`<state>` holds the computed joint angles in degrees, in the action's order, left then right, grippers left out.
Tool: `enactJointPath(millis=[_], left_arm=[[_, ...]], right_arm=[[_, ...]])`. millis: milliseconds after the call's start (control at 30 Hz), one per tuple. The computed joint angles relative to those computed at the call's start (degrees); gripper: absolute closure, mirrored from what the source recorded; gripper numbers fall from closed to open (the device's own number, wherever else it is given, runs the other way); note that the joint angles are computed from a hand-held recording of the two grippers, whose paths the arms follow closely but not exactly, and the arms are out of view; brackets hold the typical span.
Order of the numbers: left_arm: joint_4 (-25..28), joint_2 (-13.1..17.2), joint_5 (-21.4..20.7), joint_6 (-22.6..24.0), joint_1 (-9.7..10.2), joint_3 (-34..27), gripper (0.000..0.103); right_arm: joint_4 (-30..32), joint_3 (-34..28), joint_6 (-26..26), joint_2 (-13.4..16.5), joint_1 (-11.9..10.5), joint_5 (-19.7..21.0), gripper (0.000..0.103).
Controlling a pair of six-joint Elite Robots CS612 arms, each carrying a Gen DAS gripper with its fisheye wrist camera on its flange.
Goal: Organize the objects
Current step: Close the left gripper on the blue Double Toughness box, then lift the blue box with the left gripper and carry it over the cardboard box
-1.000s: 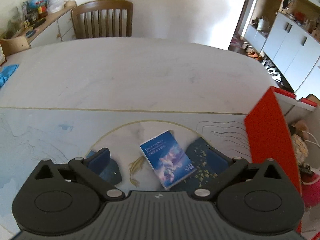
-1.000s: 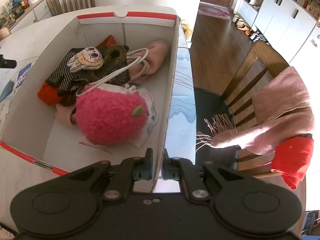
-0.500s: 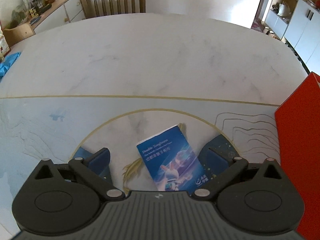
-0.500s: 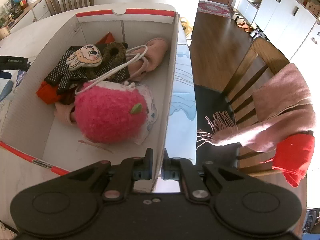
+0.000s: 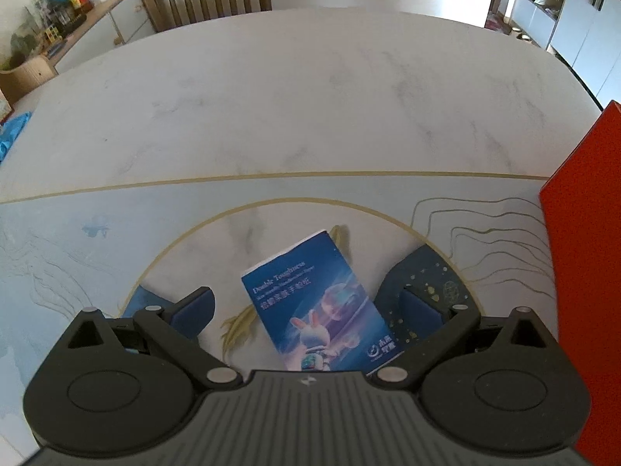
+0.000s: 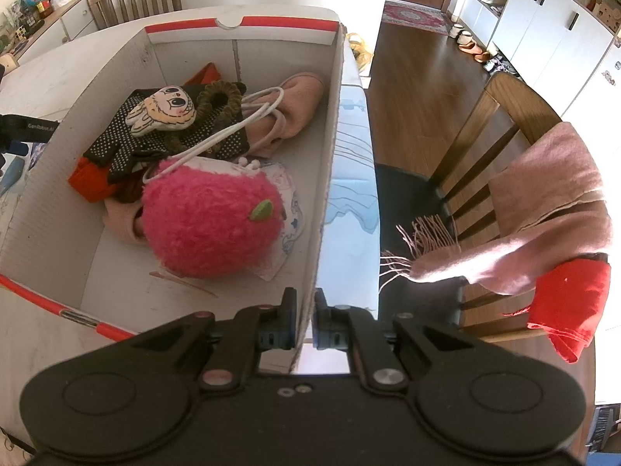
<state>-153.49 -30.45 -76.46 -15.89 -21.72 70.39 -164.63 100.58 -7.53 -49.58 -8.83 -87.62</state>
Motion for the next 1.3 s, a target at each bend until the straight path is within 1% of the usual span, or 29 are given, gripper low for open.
enactJointPath(millis=[33, 133, 200, 300, 400, 533, 600, 833, 1100, 1200, 1300], left_arm=[[-0.1, 0.0, -0.4, -0.2, 0.01, 0.1, 0.006], [-0.4, -0.1, -1.9, -0.4, 0.38, 0.2, 0.017], [-1.2, -0.2, -3.1, -0.7, 0.63, 0.5, 0.03], [-1.6, -0.4, -3.7, -0.9, 0.78, 0.9, 0.039], [-2.8, -1.0, -3.8, 0.4, 0.63, 2.1, 0.044], [-4.4, -1.7, -6.0, 2.0, 0.91, 3.6, 0.046], [-5.4, -2.2, -6.4, 2.9, 0.94, 4.5, 0.047], [-9.1, -4.6, -9.4, 4.7, 1.36, 8.1, 0.047], [-13.2, -8.0, -13.0, 8.9, 1.34, 12.5, 0.048], [-14.4, -9.3, -14.5, 9.5, 1.37, 13.9, 0.048], [-15.6, -10.6, -15.3, 11.8, 1.06, 15.3, 0.048]], right_arm=[[-0.1, 0.0, -0.1, 0.0, 0.0, -0.1, 0.096], [-0.2, 0.0, -0.1, 0.0, 0.1, -0.2, 0.097], [-0.4, 0.0, -0.1, 0.1, 0.1, -0.3, 0.097], [-0.6, 0.0, -0.1, 0.1, 0.2, -0.3, 0.098], [-0.8, 0.1, -0.1, 0.1, 0.2, -0.4, 0.098], [-1.0, 0.2, 0.0, 0.1, 0.2, -0.4, 0.099], [-1.1, 0.2, -0.1, 0.1, 0.2, -0.5, 0.099], [-1.4, 0.3, -0.3, 0.0, 0.1, -0.3, 0.099], [-1.5, 0.3, -0.5, 0.1, 0.1, -0.3, 0.099], [-1.5, 0.3, -0.5, 0.1, 0.1, -0.3, 0.098], [-1.5, 0.2, -0.6, 0.1, 0.2, -0.3, 0.098]])
